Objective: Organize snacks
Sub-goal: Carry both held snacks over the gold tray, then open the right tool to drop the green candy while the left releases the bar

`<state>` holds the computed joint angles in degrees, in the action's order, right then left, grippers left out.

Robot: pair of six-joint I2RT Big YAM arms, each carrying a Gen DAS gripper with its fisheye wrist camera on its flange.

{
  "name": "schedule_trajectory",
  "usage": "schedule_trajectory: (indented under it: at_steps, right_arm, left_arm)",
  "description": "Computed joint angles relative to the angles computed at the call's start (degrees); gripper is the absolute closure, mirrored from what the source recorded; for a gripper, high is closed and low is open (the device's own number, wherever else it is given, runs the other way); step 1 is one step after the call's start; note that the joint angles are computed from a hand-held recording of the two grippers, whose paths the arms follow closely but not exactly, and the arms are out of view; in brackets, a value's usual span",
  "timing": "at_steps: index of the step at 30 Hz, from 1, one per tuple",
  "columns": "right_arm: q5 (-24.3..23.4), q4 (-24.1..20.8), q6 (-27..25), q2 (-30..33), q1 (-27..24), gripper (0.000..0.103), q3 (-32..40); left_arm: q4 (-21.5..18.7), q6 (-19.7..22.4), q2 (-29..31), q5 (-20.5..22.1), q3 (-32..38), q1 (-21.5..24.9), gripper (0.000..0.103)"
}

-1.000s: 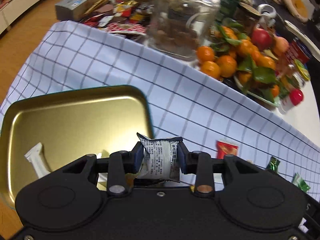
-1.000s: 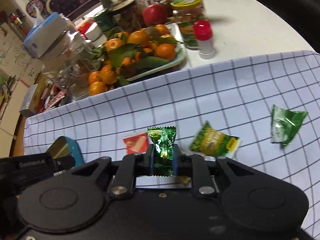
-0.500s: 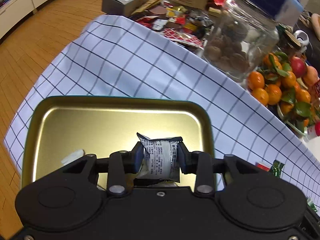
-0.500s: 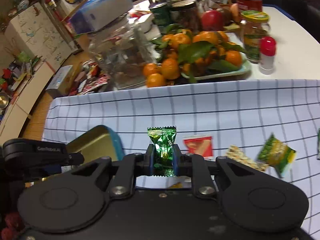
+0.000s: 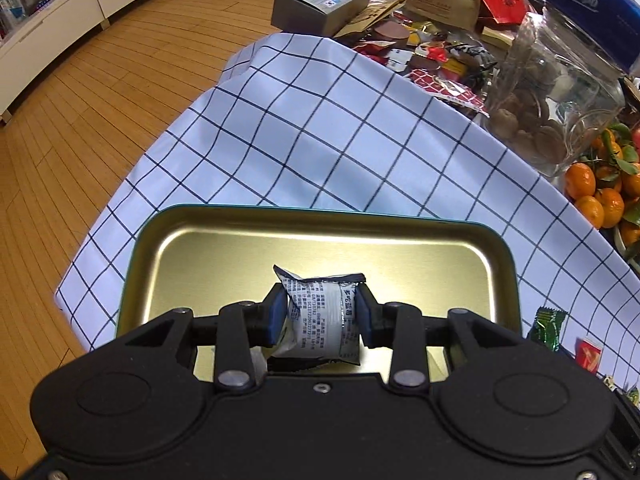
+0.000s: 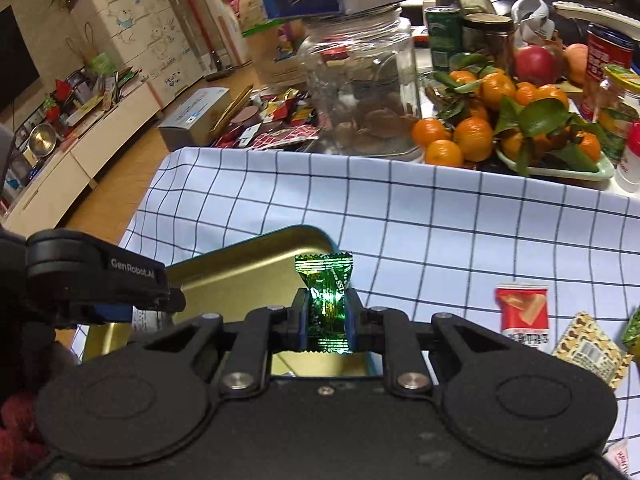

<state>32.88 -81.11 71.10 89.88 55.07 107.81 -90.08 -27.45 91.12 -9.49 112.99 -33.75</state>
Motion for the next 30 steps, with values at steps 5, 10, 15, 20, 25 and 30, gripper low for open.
schedule_trajectory:
  at_steps: [5, 10, 15, 20, 25, 30]
  right_arm:
    - [-0.04, 0.35, -0.64, 1.19, 0.14, 0.083, 0.84]
    - [-0.1, -0.01, -0.7, 1.56, 0.3, 0.083, 1.17]
    - [-0.15, 0.2, -1.49, 1.72, 0.29, 0.083, 1.28]
    - [0.23, 1.02, -2.06, 1.34, 0.38, 0.082, 0.94]
    - [1.67, 3.26, -2.94, 0.49, 0.79, 0.066, 0.18]
    - [2.32, 2.92, -3.09, 0.44, 0.91, 0.06, 0.33]
  left_arm:
    - [-0.55, 0.91, 0.11, -0.41, 0.22, 0.62, 0.058]
    - [-1.02, 0.94, 0.22, 0.15, 0.32, 1.0, 0.058]
    - [-0.67, 1.48, 0.02, 0.15, 0.22, 0.84, 0.058]
    - [-0.55, 1.73, -0.1, 0.09, 0.18, 0.79, 0.058]
    - [-0.7, 1.46, -0.05, 0.06, 0.3, 0.75, 0.058]
    - [-0.72, 1.78, 0.0, -0.09, 0.45, 0.68, 0.058]
